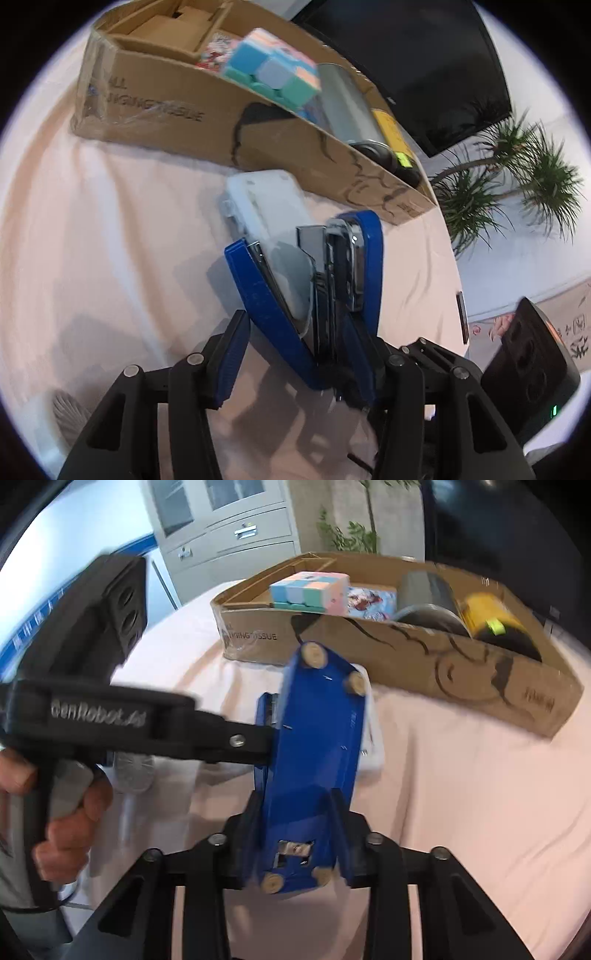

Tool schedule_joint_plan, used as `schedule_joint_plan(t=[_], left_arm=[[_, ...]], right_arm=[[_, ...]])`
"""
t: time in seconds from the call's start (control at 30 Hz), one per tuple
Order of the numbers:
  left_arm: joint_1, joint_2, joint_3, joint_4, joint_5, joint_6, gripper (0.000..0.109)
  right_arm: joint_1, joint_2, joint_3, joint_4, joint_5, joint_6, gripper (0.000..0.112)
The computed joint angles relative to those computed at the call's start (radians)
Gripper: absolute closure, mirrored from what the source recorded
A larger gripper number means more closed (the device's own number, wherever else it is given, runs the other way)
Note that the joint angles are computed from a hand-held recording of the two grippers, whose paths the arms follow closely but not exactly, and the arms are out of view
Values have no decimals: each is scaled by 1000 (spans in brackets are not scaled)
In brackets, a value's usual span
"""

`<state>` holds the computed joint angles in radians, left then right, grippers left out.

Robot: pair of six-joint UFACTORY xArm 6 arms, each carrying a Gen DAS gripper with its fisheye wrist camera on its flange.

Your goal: Organize rigid objects

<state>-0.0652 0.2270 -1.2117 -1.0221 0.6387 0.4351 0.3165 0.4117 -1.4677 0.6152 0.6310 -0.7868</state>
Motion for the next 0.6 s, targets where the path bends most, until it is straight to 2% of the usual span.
schedule_joint_plan(t=[0.07, 0.13, 0.2, 0.3, 0.37, 0.43, 0.47, 0.53, 0.6], left_arm=[[-14, -4, -2, -30, 9, 31, 58], [-13, -4, -21, -144, 109, 123, 58], [-49, -5, -42, -160, 102, 165, 58], [-88, 41, -119, -204, 109, 215, 58], [-108, 77, -169, -165, 91, 178, 58], [-133, 99, -193, -72, 40, 107, 58], [-142, 108, -200, -24, 17, 66, 53], [-151, 120, -204, 64, -11, -20, 50], [-147, 120, -193, 89, -10, -51, 50]], right_arm=[[-45, 12, -37, 91, 101, -23, 89], [-120, 59, -121, 198, 268, -2, 96], [-188, 110, -192, 276, 395, 47, 99], [-277, 188, -278, 350, 525, 142, 101], [-310, 195, -288, 348, 505, 180, 101], [-311, 140, -235, 235, 361, 194, 93], [-315, 122, -216, 214, 328, 196, 88], [-319, 71, -167, 200, 278, 159, 45], [-278, 17, -97, 145, 192, 85, 39]])
